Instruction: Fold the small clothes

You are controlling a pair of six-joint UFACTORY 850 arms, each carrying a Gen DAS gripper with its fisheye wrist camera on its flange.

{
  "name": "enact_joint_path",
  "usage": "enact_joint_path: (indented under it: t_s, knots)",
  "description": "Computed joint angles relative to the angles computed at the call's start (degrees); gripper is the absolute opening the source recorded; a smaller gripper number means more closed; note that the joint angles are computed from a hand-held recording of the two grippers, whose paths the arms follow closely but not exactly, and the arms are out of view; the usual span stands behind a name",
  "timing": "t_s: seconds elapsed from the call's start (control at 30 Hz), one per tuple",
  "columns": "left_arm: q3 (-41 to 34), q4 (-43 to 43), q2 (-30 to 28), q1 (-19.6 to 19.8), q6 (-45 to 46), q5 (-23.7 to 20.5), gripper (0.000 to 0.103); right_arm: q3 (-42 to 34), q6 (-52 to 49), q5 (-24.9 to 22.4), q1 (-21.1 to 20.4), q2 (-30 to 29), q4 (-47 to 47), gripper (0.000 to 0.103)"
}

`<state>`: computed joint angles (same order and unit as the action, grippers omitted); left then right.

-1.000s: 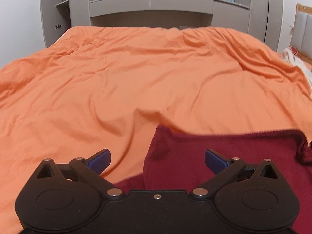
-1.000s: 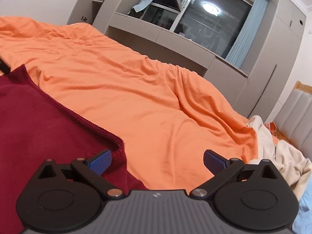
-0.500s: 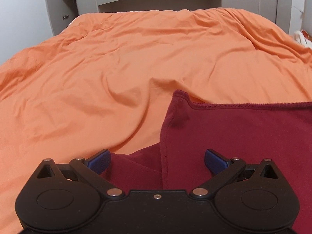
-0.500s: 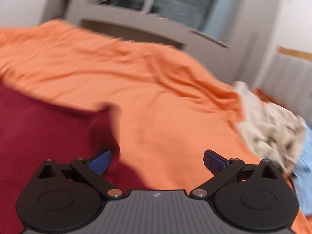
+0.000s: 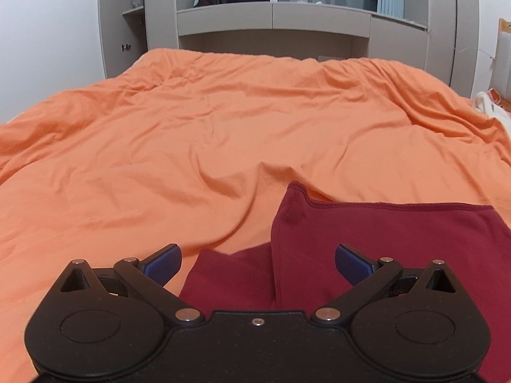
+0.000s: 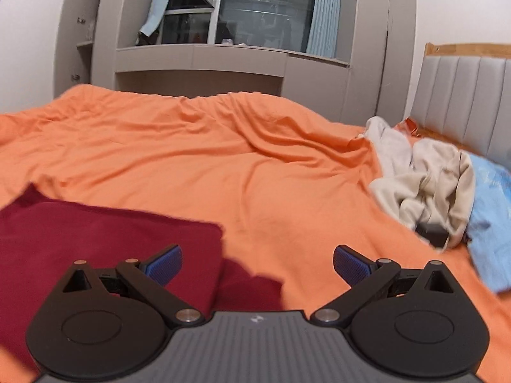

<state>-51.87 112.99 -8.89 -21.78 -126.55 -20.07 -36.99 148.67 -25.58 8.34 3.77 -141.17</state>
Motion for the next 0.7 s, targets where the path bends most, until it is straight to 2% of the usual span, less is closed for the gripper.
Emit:
enact_joint_path:
  t_s: [0.07,0.13,0.3,0.4,0.47,0.53,0.7]
  knots:
    - [3.1,3.0,3.2,-0.5,-3.2,-0.6,0.102,2.9,0.6,0.4,1.5,2.8,0.4,0.103]
    - [6.6,6.5,6.8,-0.7,-7.0,-0.8,0.102,5.4,-3.4,0.5,3.4,5.1,5.4,0.103]
    - [14.4,10.9,14.1,0.1,-13.2,-0.3,0.102,7.6,-18.1,0.1,6.6,7.0,22.9,0.103]
    - [17.0,8.1,15.9,0.6,-9.4,-0.3,0.102,6.9,-23.9,0.8,6.3,5.7,32.7,0.103]
    - [17.5,2.4,15.8,0.6,-2.9,-1.0,0.102,7.2,-22.9,1.8,5.9,5.4,33.2,0.103]
    - [17.6,0.1,15.5,0.7,0.6,-1.3,0.102,7.4,-23.0,0.3,6.6,5.7,33.7,0.103]
    - [18.2,0.3,16.0,0.8,1.1,-1.4,0.102,7.8,-25.1,-4.3,9.5,5.9,36.5,0.103]
